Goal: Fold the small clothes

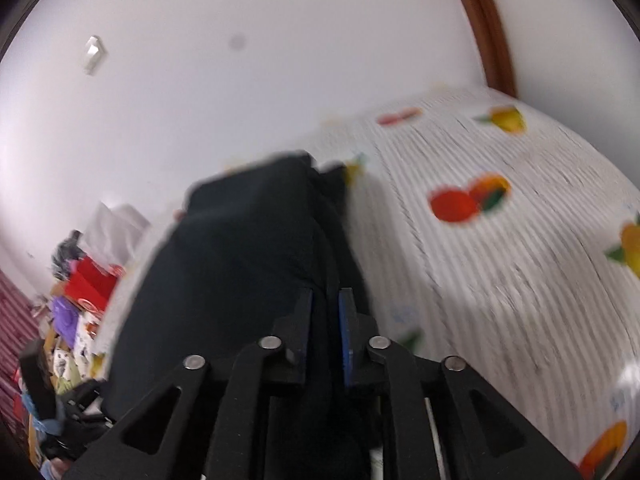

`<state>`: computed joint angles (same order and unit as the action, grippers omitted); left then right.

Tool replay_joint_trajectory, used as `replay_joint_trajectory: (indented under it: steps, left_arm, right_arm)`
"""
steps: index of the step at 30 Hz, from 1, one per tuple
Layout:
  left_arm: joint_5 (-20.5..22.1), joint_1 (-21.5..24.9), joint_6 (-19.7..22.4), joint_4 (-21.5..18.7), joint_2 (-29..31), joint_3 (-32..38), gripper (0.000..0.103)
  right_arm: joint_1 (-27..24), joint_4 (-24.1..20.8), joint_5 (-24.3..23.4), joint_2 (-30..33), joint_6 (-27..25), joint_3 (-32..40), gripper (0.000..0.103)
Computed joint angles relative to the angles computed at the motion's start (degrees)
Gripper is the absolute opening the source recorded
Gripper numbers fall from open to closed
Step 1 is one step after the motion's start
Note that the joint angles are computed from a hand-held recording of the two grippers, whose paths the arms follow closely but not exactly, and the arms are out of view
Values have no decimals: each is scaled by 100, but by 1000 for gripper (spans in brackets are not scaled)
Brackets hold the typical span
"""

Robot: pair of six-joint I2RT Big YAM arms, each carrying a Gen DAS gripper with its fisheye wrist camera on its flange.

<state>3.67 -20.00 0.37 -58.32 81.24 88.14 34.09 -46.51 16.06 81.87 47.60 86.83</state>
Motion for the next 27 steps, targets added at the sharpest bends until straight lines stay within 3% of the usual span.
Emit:
replay_joint_trajectory:
  steps: [1, 2, 6, 12, 17, 18, 19, 20, 22, 23, 24, 27]
  left_arm:
    - [50, 14, 24, -93, -59, -7, 65]
    - [115, 33, 70, -168, -78, 7, 64]
    - [481, 144, 326, -186, -387, -183, 63]
    - [960, 299, 350, -88, -884, -345, 63]
    - [870, 440, 190, -17, -840, -141, 63]
    - [900, 467, 154, -22, -783, -88, 63]
    - [895, 485, 113, -30, -697, -20, 63]
    - [820, 484, 71, -68, -645, 33, 63]
    - [813, 523, -9, -119, -532, 113, 63]
    - [897, 564, -57, -136, -494, 139, 63]
    - [952, 587, -91, -142, -451, 158, 63]
    - [932, 621, -38, -121, -324, 264, 63]
  right_arm:
    - [17, -22, 85, -90, 23, -73, 31]
    - [53, -92, 248, -195, 23, -117, 33]
    - [147, -508, 730, -381, -325, 95, 33]
    - [16, -901, 498, 169, -719, 919, 33]
    - [-146, -1229, -168, 833, -810, 1573, 33]
    - [-184, -1386, -255, 991, -772, 1723, 27]
    - [-230, -1394, -434, 1071, -777, 1769, 5]
    - [-253, -1280, -555, 1041, -827, 1705, 5]
    - [-249, -591, -281, 665, -821, 1197, 5]
    - [-300, -270, -399, 463, -715, 931, 5]
    - [-323, -236, -459, 436, -603, 878, 5]
    - [-253, -730, -270, 616, -716, 1146, 5]
